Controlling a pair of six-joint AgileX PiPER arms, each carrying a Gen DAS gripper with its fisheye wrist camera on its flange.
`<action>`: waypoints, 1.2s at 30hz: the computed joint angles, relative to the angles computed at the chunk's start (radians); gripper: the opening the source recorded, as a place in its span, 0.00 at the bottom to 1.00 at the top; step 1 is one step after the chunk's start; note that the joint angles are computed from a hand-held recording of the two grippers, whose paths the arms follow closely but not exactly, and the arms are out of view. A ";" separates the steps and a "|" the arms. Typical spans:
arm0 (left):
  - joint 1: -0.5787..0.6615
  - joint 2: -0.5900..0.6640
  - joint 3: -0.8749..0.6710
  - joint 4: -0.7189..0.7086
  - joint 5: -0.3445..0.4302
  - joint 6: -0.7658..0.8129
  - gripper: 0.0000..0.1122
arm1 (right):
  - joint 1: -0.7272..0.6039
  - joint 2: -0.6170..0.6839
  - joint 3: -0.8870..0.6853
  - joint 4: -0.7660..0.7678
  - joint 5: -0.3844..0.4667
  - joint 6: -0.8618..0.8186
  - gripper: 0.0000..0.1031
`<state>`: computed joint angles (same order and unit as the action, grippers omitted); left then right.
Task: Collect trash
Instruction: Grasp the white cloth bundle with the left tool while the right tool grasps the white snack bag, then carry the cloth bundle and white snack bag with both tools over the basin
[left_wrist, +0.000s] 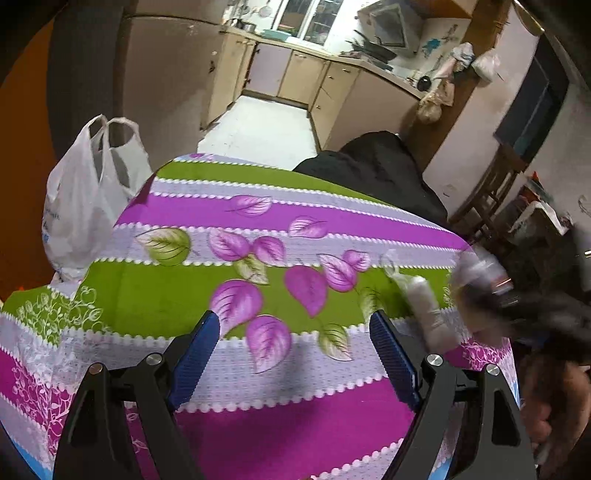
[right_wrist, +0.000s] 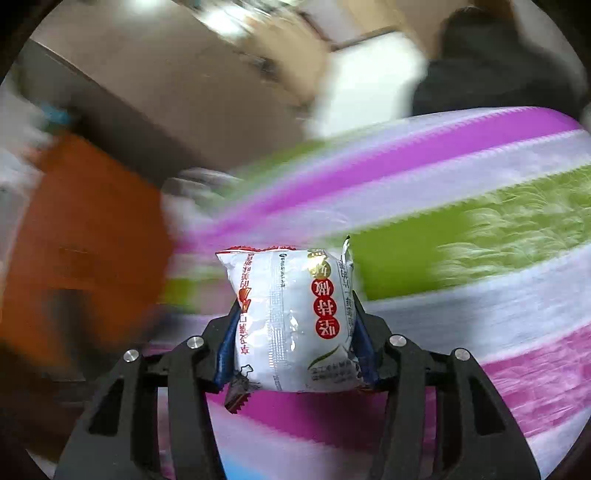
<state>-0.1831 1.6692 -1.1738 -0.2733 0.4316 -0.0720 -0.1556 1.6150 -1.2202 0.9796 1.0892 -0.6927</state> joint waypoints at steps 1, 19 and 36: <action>-0.006 0.005 -0.002 0.010 -0.001 -0.005 0.74 | -0.013 -0.014 0.005 0.005 0.005 0.001 0.49; -0.346 0.331 -0.374 0.551 0.177 -0.513 0.55 | -0.147 -0.123 0.193 -0.053 -0.093 -0.072 0.49; -0.368 -0.019 0.082 1.165 -0.009 -1.136 0.18 | 0.125 -0.480 0.465 -0.447 -0.630 0.134 0.49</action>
<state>-0.5510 1.6499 -1.0922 0.8913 0.4223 -1.2077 -0.0309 1.1346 -0.7548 0.5323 0.4591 -0.5592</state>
